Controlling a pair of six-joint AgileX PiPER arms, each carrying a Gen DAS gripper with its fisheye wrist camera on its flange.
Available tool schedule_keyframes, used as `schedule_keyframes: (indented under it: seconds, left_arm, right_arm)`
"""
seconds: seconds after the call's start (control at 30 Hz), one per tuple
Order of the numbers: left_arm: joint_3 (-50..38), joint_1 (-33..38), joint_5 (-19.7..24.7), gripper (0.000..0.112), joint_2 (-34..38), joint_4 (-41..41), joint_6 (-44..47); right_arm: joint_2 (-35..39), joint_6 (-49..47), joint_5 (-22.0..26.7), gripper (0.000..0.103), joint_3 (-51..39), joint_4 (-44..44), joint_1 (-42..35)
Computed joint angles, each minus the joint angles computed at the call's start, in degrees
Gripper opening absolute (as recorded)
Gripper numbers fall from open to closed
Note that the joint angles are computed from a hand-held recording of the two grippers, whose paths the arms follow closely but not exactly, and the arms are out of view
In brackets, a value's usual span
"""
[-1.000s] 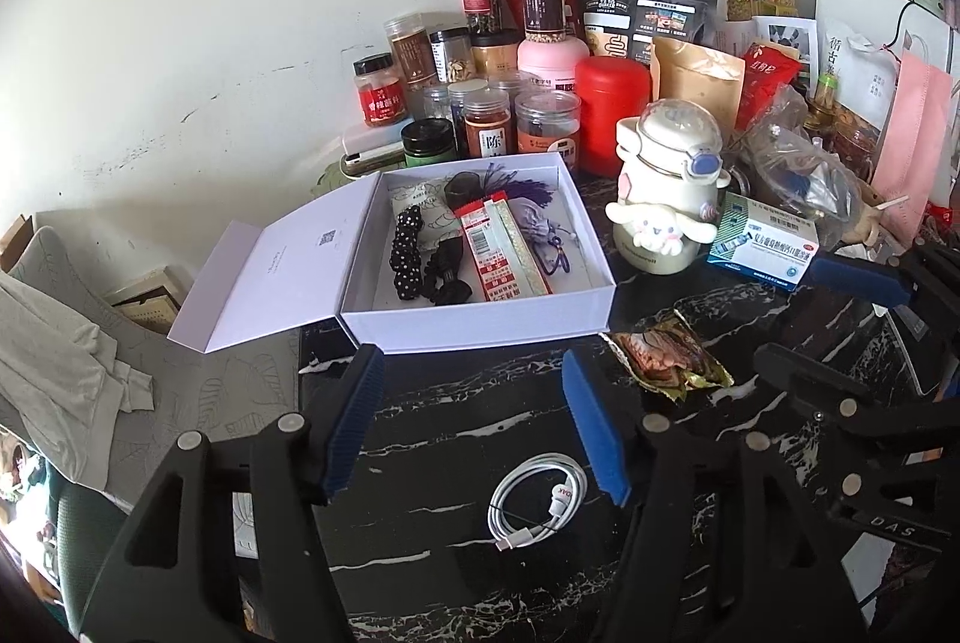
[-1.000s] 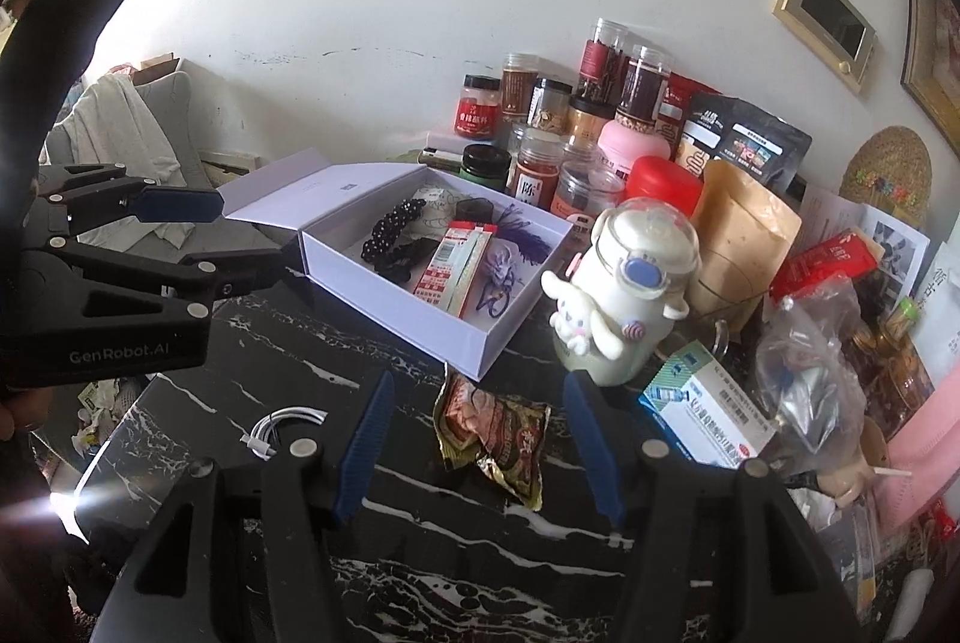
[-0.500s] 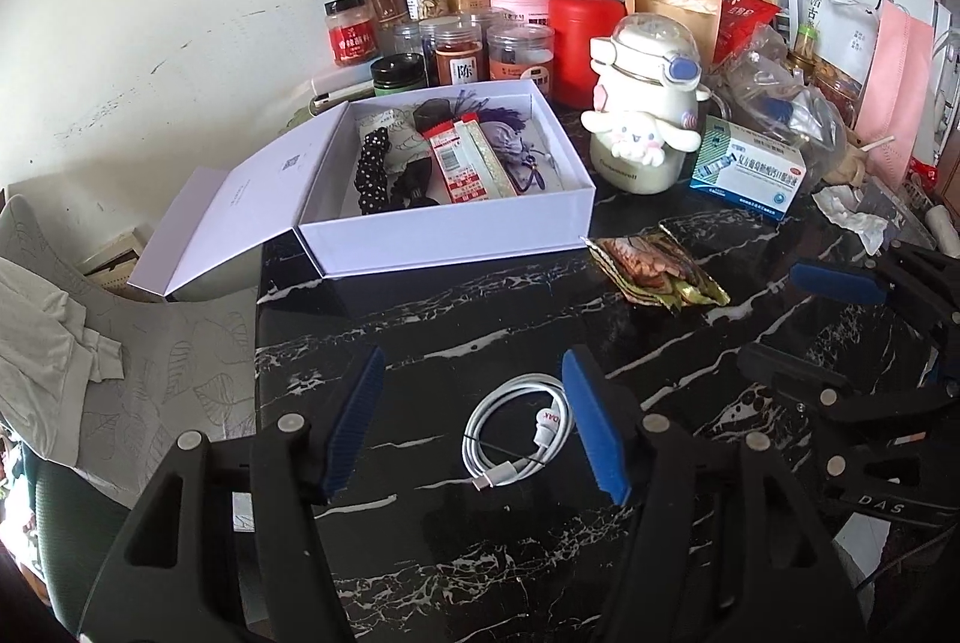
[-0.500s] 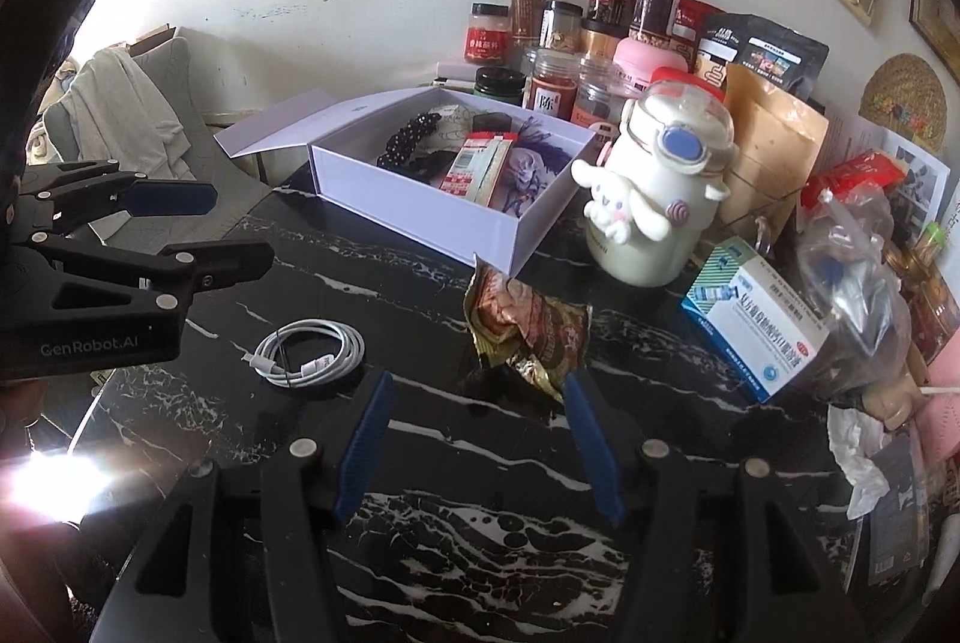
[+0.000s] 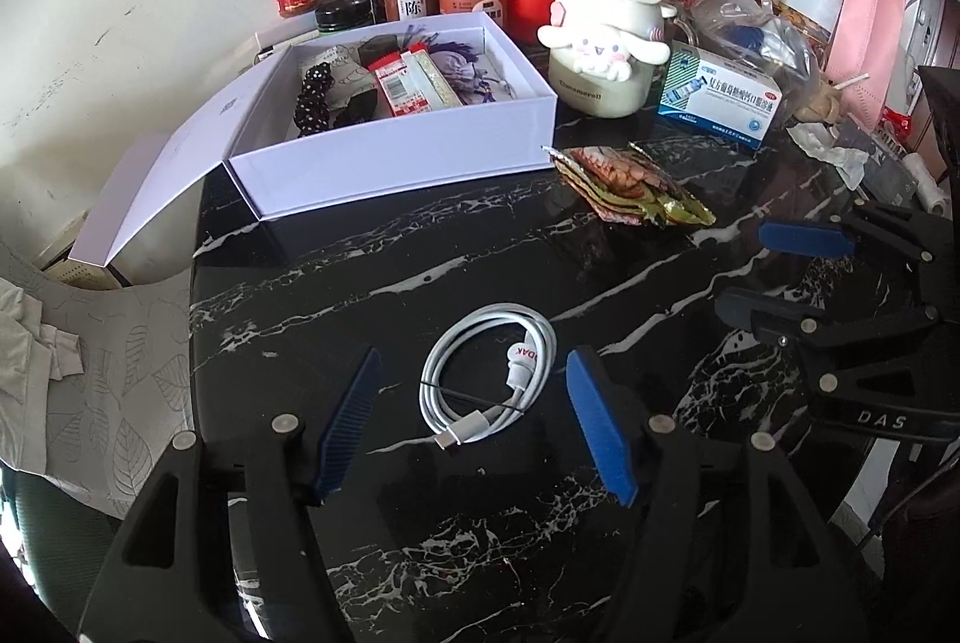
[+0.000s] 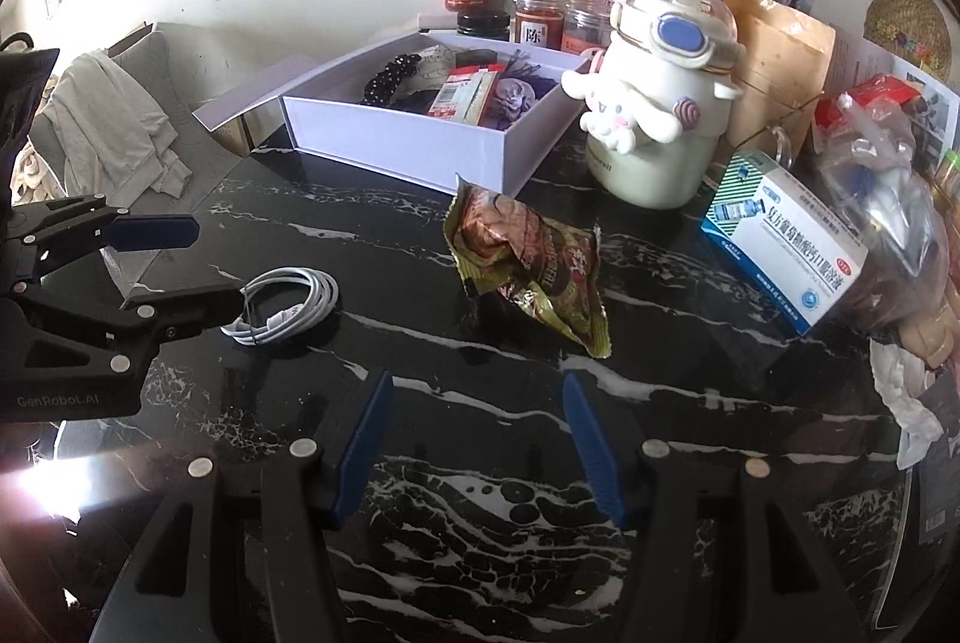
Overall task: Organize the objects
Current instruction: 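Close left tool on the white USB cable while right tool grasps the snack bag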
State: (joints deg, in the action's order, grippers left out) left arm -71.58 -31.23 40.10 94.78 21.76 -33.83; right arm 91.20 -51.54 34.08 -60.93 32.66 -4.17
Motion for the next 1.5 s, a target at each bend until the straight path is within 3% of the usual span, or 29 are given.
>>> schedule_keyframes:
  seconds: [0.2,0.27,0.4,0.57,0.83,1.07,1.2,1.33,1.5]
  left_arm:
    - [0.89,1.49,-2.12,0.074,1.98,-2.97,2.0]
    - [0.58,1.88,-1.87,0.074,2.96,-3.52,2.57]
    - [0.27,2.73,-1.91,0.074,4.89,-4.67,3.69]
    - [-0.75,4.23,-2.44,0.076,7.72,-7.93,5.79]
    - [-2.43,5.78,-4.12,0.079,9.58,-7.03,5.42]
    - [-3.21,7.09,-5.14,0.079,10.39,-6.75,5.8]
    - [-3.11,7.36,-5.55,0.079,10.37,-6.66,5.95]
    - [-2.59,7.33,-6.18,0.078,10.19,-5.98,5.26]
    - [-1.9,6.85,-6.3,0.067,9.54,-4.66,3.45]
  right_arm:
    - [3.59,2.57,-1.35,0.06,-1.8,-1.37,-0.29]
    - [4.56,3.92,-2.3,0.068,-2.38,-2.53,-0.02]
    - [6.76,5.7,-3.47,0.071,-4.11,-4.36,0.64]
    - [9.76,4.14,-2.27,0.082,-7.5,-2.6,0.79]
    - [14.77,7.05,0.09,0.087,-14.93,-2.31,2.3]
    - [20.8,14.88,3.35,0.087,-23.23,-6.76,3.52]
    - [22.43,13.8,5.64,0.087,-24.82,-3.89,2.54]
    - [21.5,12.91,5.64,0.072,-23.89,-3.04,1.81]
    - [19.71,11.74,5.65,0.069,-21.5,-2.54,0.76]
